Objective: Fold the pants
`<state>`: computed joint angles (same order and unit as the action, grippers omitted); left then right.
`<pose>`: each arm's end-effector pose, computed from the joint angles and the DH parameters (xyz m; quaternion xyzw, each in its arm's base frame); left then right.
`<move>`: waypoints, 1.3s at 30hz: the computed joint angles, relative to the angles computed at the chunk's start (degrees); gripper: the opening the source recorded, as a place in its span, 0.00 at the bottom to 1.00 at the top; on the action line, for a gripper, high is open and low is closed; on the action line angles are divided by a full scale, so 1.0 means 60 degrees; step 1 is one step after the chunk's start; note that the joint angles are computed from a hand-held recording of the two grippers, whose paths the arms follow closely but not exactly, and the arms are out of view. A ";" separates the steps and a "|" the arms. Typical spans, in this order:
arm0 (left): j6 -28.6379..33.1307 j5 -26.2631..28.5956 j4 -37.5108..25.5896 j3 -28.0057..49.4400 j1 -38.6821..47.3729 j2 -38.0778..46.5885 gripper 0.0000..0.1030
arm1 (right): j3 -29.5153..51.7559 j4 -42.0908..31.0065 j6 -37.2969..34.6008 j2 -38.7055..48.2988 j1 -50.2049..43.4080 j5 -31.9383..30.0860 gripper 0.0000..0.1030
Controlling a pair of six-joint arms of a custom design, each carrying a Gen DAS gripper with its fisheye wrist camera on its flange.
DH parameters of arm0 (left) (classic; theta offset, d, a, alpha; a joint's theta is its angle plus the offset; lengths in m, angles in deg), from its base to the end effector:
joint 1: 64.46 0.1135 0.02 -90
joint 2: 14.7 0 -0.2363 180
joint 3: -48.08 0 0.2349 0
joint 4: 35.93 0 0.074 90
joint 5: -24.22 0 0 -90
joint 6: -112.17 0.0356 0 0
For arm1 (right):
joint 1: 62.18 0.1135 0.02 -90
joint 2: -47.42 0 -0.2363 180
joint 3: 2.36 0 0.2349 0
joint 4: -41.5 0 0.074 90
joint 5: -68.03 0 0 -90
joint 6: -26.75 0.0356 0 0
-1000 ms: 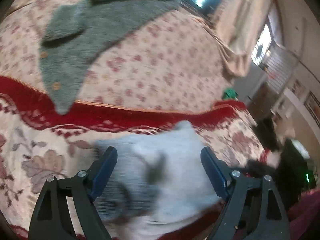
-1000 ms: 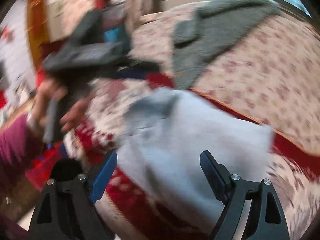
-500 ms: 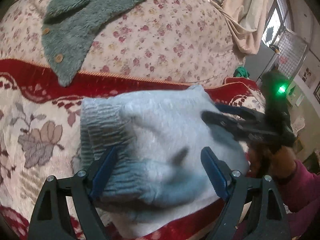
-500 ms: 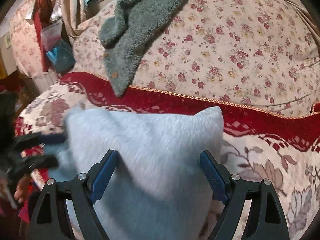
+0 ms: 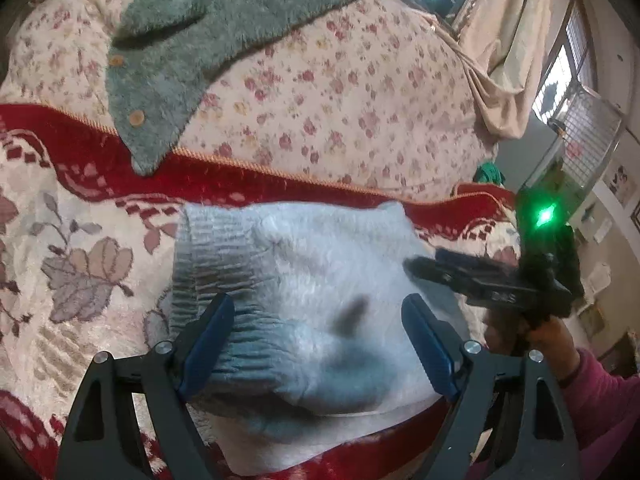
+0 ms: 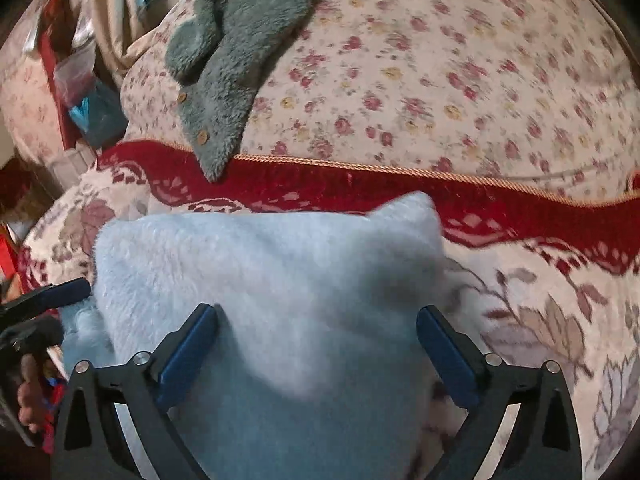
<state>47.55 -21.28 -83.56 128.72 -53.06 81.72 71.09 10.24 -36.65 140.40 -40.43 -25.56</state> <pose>0.3156 0.0382 0.1956 0.1960 0.8834 -0.2825 0.3182 0.2991 0.1217 0.1861 0.0293 0.9412 0.1643 0.2939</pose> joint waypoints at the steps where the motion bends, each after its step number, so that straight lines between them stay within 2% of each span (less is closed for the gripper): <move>1: -0.0105 -0.0011 0.0070 -0.0105 -0.0069 -0.0201 0.83 | -0.0225 -0.0065 -0.0005 -0.0321 -0.0133 -0.0190 0.99; 5: -0.0655 -0.0476 0.0671 -0.0669 -0.0642 -0.0965 0.85 | -0.0661 -0.0414 -0.0078 -0.1160 -0.0200 -0.0261 0.99; 8: -0.1476 -0.1572 0.1714 -0.1444 -0.1380 -0.1634 0.86 | -0.0803 -0.0560 0.0039 -0.1544 0.0038 0.0021 0.99; 14: -0.2827 -0.3034 0.3064 -0.2343 -0.2104 -0.2082 0.86 | -0.0649 -0.0769 0.0587 -0.1397 0.0374 0.0497 0.99; 20: -0.3467 -0.4085 0.3756 -0.2926 -0.2466 -0.2296 0.86 | -0.0780 -0.0770 0.0775 -0.1467 0.0478 0.0501 0.99; 28: -0.3702 -0.4236 0.3829 -0.3129 -0.2351 -0.2461 0.86 | -0.0885 -0.0842 0.0798 -0.1665 0.0671 0.0559 0.99; 31: -0.3630 -0.4252 0.3742 -0.3120 -0.2271 -0.2575 0.86 | -0.1061 -0.0644 0.0701 -0.1885 0.0615 0.0281 0.99; 37: -0.3119 -0.3066 0.2959 -0.2408 -0.1393 -0.2312 1.00 | -0.1287 -0.0653 0.0466 -0.2127 0.0098 -0.0432 0.99; 39: -0.2749 -0.2491 0.2304 -0.1696 -0.0910 -0.1739 1.00 | -0.1434 -0.0712 0.0418 -0.2172 -0.0320 -0.0790 0.99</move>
